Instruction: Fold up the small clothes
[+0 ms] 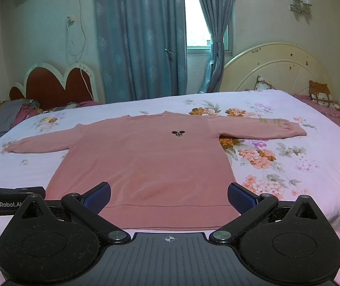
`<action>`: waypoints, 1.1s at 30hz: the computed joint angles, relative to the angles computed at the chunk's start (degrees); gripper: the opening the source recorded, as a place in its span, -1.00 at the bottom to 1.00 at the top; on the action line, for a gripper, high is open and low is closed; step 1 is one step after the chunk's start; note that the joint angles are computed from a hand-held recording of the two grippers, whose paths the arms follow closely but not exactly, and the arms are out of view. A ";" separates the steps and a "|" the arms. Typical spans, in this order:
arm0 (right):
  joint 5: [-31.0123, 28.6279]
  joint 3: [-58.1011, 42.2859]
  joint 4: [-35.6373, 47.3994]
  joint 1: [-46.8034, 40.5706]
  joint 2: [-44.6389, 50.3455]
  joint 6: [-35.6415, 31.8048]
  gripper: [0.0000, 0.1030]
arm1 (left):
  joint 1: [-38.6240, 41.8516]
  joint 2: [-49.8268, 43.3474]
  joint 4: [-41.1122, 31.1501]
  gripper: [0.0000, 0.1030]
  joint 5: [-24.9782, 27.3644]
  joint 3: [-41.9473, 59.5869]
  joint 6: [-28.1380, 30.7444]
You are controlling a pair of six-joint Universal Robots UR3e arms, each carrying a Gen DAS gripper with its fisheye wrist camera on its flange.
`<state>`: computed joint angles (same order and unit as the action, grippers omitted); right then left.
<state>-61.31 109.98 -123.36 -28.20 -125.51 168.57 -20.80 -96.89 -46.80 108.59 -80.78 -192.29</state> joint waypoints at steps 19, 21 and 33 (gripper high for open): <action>-0.28 -0.48 -0.37 -1.03 1.47 -0.60 1.00 | -0.41 -1.24 -0.83 1.00 0.89 1.86 -0.45; -0.22 -0.51 -0.39 -1.12 1.53 -0.67 1.00 | -0.44 -1.30 -0.89 1.00 0.91 1.93 -0.49; -0.24 -0.57 -0.27 -1.37 1.87 -0.93 1.00 | -1.17 -2.65 -1.39 1.00 1.43 3.21 -1.28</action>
